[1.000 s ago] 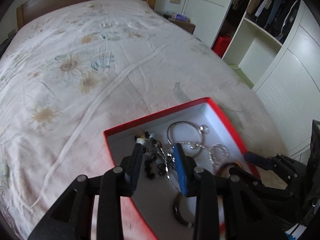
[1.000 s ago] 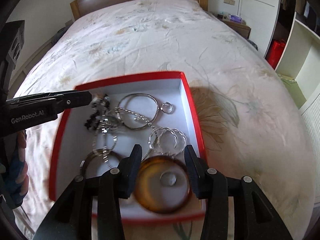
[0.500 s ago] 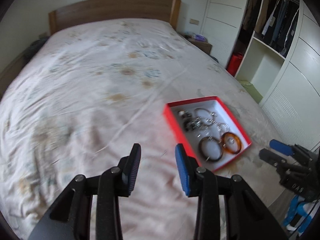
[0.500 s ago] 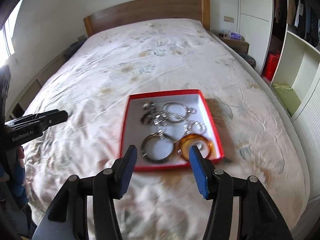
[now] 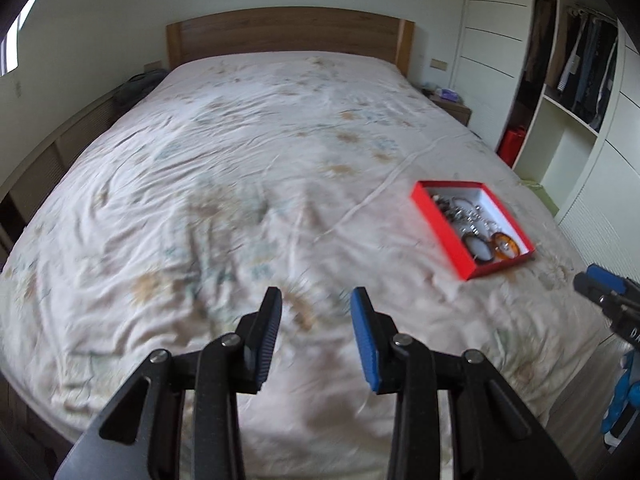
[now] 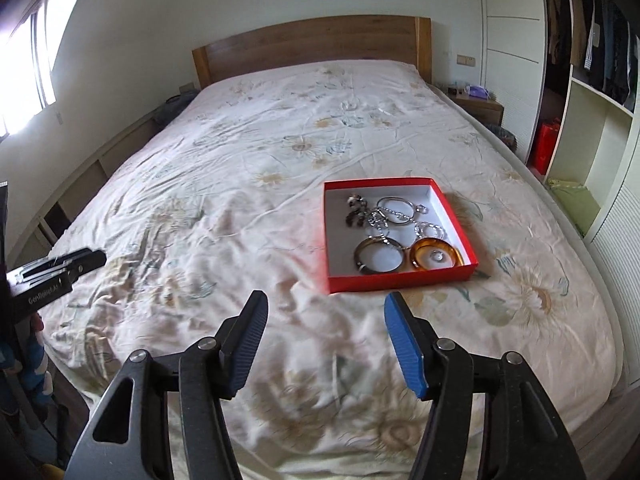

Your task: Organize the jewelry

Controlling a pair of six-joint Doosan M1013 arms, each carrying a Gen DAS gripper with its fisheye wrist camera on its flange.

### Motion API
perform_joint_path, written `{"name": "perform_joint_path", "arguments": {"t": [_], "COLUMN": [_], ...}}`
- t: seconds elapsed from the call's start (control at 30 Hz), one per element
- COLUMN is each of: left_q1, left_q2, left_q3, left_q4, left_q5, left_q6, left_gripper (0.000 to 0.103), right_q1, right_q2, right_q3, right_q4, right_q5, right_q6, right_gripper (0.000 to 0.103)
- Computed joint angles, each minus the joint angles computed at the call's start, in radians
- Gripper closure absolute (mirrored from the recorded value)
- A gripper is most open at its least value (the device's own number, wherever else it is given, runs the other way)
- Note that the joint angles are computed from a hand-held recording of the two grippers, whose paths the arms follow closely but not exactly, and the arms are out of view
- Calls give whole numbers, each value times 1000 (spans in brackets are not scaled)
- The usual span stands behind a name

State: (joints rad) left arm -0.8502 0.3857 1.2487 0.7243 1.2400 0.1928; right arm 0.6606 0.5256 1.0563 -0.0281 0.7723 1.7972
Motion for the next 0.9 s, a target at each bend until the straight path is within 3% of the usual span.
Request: {"name": "perform_joint_path", "arguments": {"t": [0.3, 0.53, 0.9], "left_q1": [-61, -68, -52], "left_q2": [-57, -70, -45], "left_q3": [115, 160, 157], "left_q4": [49, 49, 85], "left_q5": [66, 72, 55], "left_q6": [-147, -203, -186], "left_gripper": [69, 69, 69], "right_q1": [49, 73, 78], "right_q2": [-39, -30, -6], "right_q3": [107, 126, 105], "right_q4": [-90, -85, -163], "right_q5": [-129, -143, -120], "right_q6": [106, 59, 122], "right_gripper": [37, 37, 32]}}
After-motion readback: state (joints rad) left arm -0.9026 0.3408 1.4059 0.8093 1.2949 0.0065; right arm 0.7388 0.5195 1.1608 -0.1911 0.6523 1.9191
